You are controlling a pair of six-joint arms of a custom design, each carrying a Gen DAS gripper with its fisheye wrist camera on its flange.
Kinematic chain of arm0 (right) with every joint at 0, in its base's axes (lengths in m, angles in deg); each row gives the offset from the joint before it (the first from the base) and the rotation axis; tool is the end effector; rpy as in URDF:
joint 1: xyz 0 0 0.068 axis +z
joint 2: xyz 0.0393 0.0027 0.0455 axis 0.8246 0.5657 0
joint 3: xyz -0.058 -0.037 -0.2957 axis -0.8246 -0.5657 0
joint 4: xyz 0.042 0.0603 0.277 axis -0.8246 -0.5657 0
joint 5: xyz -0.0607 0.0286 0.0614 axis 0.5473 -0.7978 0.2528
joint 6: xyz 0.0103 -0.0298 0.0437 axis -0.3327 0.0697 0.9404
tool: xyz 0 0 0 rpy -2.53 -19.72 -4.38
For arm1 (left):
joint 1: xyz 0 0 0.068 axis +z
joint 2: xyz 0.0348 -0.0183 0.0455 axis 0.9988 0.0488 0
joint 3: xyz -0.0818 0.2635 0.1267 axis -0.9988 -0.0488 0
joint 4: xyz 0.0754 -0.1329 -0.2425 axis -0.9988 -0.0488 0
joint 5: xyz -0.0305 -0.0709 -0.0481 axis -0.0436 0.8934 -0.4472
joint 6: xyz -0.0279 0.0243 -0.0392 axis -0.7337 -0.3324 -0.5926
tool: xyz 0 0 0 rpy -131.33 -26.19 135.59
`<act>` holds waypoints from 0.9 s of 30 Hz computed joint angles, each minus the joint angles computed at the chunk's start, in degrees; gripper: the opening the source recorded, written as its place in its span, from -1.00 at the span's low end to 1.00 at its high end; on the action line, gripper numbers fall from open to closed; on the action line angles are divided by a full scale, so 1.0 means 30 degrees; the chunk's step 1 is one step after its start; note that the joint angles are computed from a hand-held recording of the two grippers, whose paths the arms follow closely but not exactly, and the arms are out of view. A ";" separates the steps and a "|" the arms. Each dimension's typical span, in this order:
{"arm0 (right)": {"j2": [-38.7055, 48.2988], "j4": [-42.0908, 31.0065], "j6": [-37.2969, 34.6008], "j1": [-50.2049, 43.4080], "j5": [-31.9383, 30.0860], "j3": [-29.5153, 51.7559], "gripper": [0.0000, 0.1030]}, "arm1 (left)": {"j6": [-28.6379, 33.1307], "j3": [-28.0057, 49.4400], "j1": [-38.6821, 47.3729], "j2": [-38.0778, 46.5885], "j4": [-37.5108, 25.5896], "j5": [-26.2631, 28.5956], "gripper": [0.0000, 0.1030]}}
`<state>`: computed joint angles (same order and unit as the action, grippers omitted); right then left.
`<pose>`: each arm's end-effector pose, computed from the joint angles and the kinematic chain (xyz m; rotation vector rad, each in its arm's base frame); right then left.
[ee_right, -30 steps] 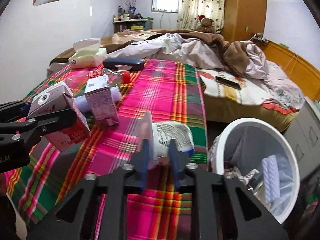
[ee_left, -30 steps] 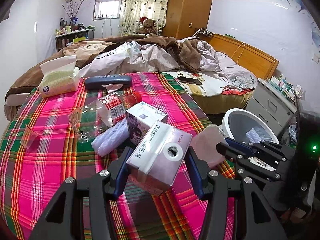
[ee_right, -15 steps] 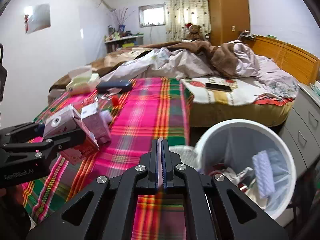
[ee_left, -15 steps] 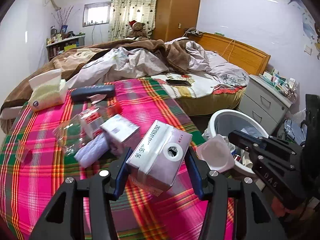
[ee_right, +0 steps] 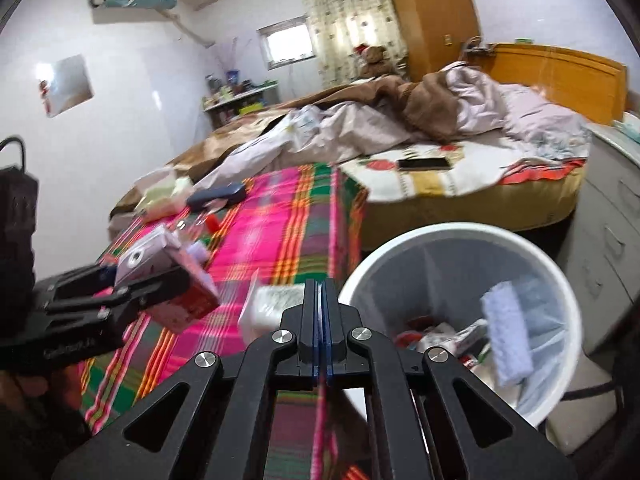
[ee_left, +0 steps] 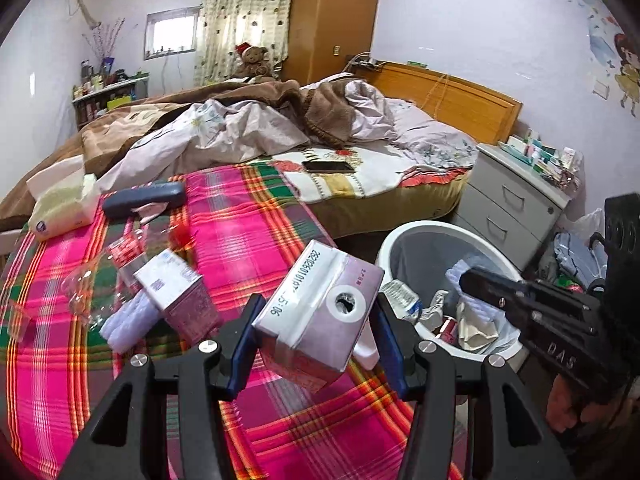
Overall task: Collect trash
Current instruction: 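Lift the yogurt cup and tissue box and carry them toward the bin, then open both tools to drop the yogurt cup and tissue box into the bin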
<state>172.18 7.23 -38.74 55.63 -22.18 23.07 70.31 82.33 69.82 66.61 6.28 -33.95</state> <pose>0.2335 0.0057 0.1163 0.1142 2.2222 0.2656 0.2918 -0.1008 0.1408 0.5439 2.2359 -0.4178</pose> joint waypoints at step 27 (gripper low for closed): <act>0.3764 0.0527 0.0495 0.2287 0.2049 0.1565 0.16 | 0.0285 -0.0173 0.1591 0.0292 -0.0086 0.0856 0.07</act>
